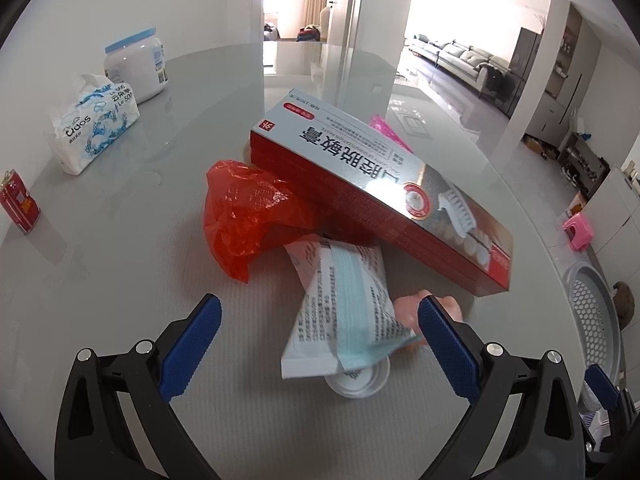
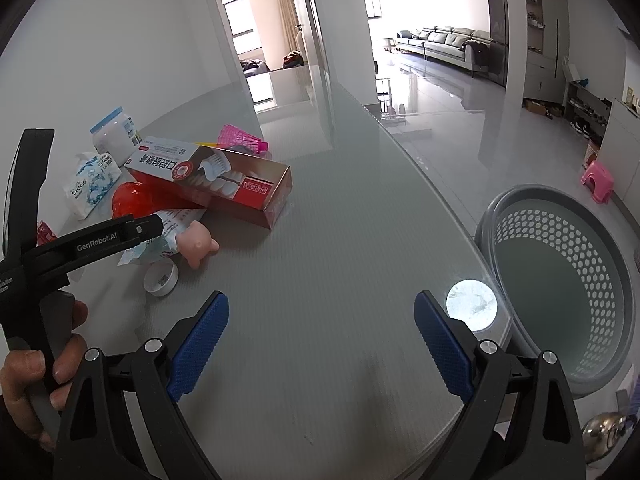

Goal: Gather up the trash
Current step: 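Move the left tool toward the wet-wipe packet and close on it, then lift the wet-wipe packet with the left tool while the right tool grasps the pink pig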

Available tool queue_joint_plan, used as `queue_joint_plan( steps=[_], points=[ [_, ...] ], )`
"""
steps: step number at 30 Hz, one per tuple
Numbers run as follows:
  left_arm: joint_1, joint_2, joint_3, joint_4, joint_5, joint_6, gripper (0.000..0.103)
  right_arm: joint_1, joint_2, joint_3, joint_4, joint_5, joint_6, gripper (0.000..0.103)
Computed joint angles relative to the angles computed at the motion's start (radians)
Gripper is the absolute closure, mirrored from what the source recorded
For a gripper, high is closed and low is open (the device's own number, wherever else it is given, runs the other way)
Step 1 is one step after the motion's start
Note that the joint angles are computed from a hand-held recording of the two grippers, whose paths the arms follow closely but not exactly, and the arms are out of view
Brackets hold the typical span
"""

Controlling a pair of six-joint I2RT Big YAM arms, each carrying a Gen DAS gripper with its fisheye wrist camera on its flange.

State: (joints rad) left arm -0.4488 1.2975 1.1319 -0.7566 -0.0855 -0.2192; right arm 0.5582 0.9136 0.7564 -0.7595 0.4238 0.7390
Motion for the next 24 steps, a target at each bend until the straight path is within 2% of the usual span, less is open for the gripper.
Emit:
queue_joint_plan(
  steps=[6,10,12,13,15,17,24],
  points=[
    [0.005,0.033,0.019,-0.009,-0.012,-0.001,0.006,0.0,-0.005,-0.001,0.006,-0.001,-0.006,0.013],
    [0.016,0.057,0.023,-0.016,0.029,0.004,0.008,0.003,-0.008,0.001,0.0,0.005,-0.004,0.013],
    [0.024,0.057,0.025,-0.02,0.054,0.011,0.014,0.001,-0.007,0.002,0.0,0.003,-0.003,0.013],
    [0.025,0.057,0.025,-0.022,0.06,0.017,0.022,0.0,-0.007,0.002,0.001,0.001,-0.002,0.013],
    [0.023,0.056,0.022,-0.022,0.067,0.032,0.031,0.001,-0.005,0.004,0.005,0.002,-0.003,0.013],
    [0.023,0.053,0.016,-0.023,0.086,0.045,0.044,0.003,-0.002,0.006,0.01,0.005,-0.006,0.013],
    [0.029,-0.002,-0.03,0.016,0.105,0.065,0.055,0.009,0.031,0.021,0.037,-0.009,-0.028,0.013]
  ],
)
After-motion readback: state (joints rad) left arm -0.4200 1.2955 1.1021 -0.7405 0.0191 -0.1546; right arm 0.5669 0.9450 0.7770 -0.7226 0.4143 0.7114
